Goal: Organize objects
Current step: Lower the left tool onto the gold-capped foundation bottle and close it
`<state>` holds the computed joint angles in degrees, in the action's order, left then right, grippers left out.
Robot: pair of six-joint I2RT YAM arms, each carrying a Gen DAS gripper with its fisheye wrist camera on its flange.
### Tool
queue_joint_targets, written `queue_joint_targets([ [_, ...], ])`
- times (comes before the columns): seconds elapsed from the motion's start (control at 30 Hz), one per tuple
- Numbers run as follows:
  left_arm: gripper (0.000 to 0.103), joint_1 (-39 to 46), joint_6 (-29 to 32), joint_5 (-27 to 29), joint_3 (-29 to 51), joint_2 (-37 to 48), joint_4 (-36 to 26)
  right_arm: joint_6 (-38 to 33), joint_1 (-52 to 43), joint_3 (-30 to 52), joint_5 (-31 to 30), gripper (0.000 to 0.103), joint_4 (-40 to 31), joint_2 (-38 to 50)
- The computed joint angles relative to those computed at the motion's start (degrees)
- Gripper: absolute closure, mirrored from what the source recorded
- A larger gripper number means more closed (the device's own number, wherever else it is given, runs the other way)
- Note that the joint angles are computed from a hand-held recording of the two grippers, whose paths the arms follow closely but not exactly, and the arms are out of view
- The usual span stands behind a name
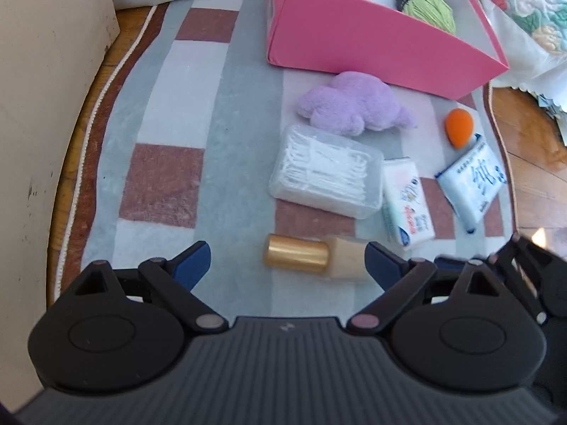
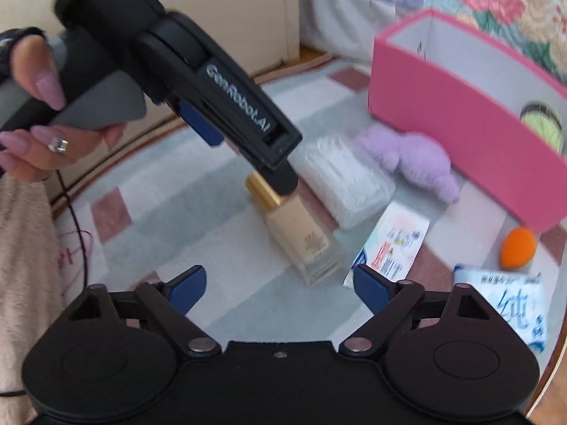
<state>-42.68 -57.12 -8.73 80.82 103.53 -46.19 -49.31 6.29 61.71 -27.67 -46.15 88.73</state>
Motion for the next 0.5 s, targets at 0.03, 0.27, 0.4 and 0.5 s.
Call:
queue_joint_targets([
  [0.03, 0.011, -0.08, -0.48, -0.31, -0.91, 0.11, 1.27, 1.13, 0.36, -0.3, 0.42, 0.016, 0.45, 0.4],
  [0.27, 0.013, 0.53, -1.07, 1.96, -6.29, 0.52, 9.47, 5.43, 2.39, -3.17, 2.08, 0.029, 5.11, 2.64],
  [0.4, 0.029, 1.26, -2.48, 4.36, -10.84, -1.67, 16.06, 9.37, 3.21, -5.75, 3.53, 0.033, 9.56, 2.46],
  [0.5, 0.031, 0.43, -3.95, 2.82, -11.12, -1.12, 17.97, 11.29, 2.43, -6.42, 3.02, 0.038, 11.17, 2.06],
])
